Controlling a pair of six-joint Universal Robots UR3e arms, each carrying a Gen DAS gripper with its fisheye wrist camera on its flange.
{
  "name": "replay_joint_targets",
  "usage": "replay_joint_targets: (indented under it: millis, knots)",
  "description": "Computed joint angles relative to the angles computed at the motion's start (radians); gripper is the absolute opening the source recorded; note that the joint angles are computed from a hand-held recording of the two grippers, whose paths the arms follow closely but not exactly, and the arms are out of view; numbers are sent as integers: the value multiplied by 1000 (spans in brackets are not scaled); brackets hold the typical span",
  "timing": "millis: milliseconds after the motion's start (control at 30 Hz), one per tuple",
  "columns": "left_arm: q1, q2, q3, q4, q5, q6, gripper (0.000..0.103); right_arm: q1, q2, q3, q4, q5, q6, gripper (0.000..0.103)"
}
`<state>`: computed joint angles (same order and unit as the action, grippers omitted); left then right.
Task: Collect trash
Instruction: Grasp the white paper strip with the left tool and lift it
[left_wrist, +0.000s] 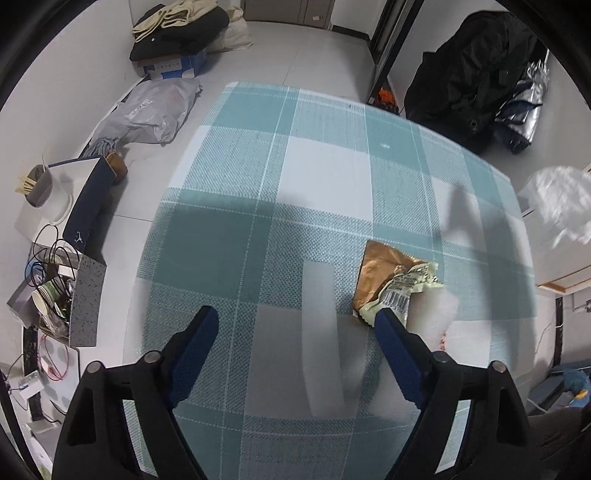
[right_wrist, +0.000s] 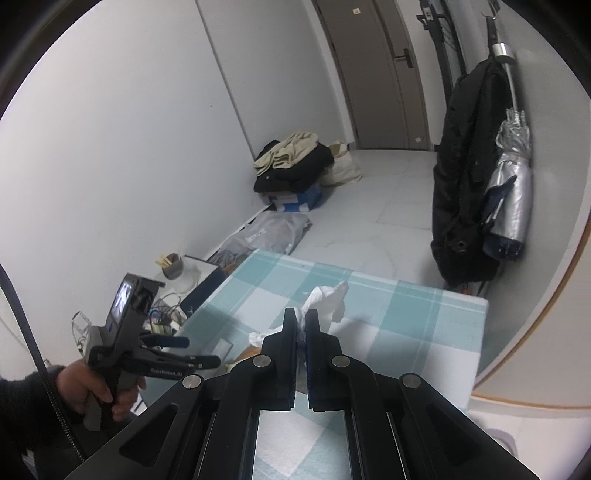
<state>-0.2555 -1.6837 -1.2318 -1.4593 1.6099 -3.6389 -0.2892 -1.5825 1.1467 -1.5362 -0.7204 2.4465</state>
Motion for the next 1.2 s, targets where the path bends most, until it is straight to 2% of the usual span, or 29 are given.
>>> replay_joint_targets:
  millis: [33, 167, 200, 267, 300, 400, 433, 667, 767, 867, 1033, 1200]
  knots:
    - [2, -7, 6, -4, -3, 8, 70, -7, -1, -1, 2, 5, -1, 3]
    - [-10, -27, 20, -14, 1, 24, 61, -26, 3, -11, 15, 13, 0, 3]
    - [-12, -28, 16, -9, 0, 31, 52, -28, 2, -12, 14, 11, 1, 3]
    - [-30, -43, 32, -13, 25, 43, 45, -31, -1, -9, 10, 10, 2, 3]
    - [-41, -49, 37, -12, 30, 57, 33, -35, -3, -8, 9, 10, 0, 3]
    - [-84, -80, 84, -50, 94, 81, 17, -45, -4, -10, 15, 11, -2, 3]
    - [-85, -78, 84, -49, 91, 87, 14, -46, -8, -6, 12, 8, -1, 3]
    - [-67, -55, 65, -37, 77, 78, 7, -27, -39, 38, -79, -44, 71, 3]
    - [-67, -42, 53, -32, 90, 66, 6, -10, -65, 66, -124, -75, 118, 3]
    - [-55, -10, 23, -5, 61, 40, 6, 7, -96, 90, -156, -99, 156, 3]
    - [-87, 38, -4, 41, 124, -10, 6, 33, -136, 135, -209, -125, 203, 3]
    - [-71, 113, -73, 125, 89, -15, 6, 42, -181, 167, -203, -142, 225, 3]
